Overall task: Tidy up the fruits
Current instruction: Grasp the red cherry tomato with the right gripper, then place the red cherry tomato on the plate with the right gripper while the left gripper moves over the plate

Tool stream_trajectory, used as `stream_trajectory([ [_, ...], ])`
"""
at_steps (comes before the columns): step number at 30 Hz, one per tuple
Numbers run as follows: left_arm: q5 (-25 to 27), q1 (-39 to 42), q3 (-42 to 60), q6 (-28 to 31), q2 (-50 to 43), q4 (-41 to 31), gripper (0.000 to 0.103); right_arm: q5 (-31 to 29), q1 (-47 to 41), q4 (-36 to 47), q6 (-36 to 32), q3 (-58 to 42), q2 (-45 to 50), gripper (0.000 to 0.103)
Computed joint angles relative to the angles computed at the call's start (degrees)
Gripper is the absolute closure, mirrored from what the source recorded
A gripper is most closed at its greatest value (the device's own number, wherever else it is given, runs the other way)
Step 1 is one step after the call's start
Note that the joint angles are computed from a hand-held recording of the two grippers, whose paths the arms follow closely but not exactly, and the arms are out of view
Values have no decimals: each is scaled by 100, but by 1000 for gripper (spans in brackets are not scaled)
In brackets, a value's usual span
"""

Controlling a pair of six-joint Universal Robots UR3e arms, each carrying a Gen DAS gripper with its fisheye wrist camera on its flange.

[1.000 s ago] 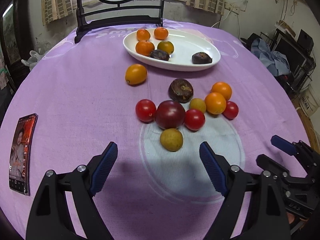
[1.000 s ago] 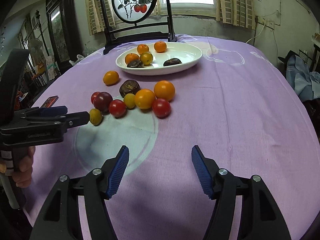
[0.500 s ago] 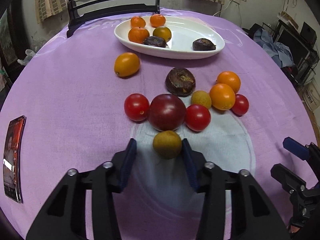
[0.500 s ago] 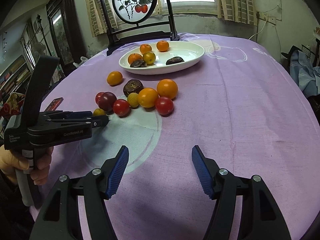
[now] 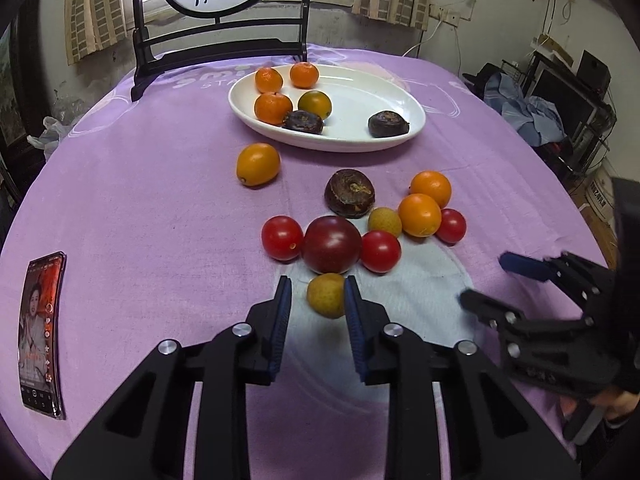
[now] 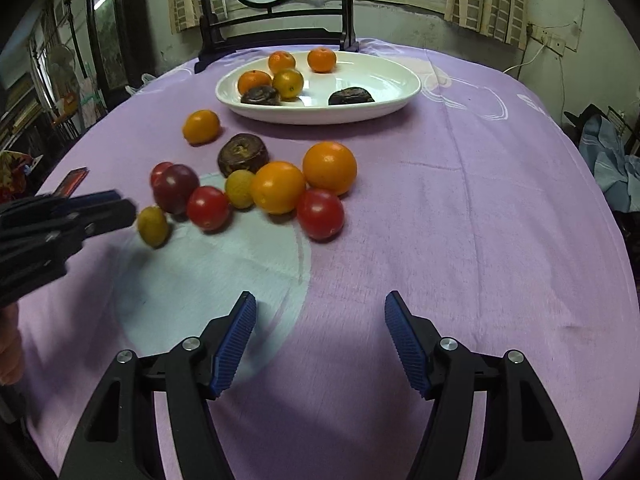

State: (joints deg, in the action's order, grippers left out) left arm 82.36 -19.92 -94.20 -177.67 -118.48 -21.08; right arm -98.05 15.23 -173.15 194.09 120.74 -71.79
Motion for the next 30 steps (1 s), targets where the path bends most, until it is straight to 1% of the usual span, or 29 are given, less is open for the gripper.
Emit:
stream_trajectory([
  [2,-96,68,-103,34,43,45,77,58,-100,148,-20,-251,147,36],
  [3,-130,98,-149,41,61,72,77,65,-135,169,-2,-320,193,43],
  [4,-174,139,-185,49,73,91,77,88,-186,207,12,-434,264,45],
  [13,-354,310,-293,62,81,119,77,13,-250,350,-49,-1142,790,51],
  [14,-343,305,-300,55,90,116,77,23,-264,258,-55,-1158,841,54],
  [16,-340,300,-319,51,119,102,77,36,-278,179,-71,-1164,871,64],
  [17,-337,294,-334,46,145,94,77,118,-286,105,-119,-1098,826,75],
  [21,-298,257,-422,16,283,72,77,-6,-172,164,-132,-1005,647,76],
  [23,-267,223,-501,2,375,105,77,26,-141,46,-129,-762,439,76],
  [30,-222,64,-653,-15,639,108,77,-202,102,-250,-177,108,-563,76],
])
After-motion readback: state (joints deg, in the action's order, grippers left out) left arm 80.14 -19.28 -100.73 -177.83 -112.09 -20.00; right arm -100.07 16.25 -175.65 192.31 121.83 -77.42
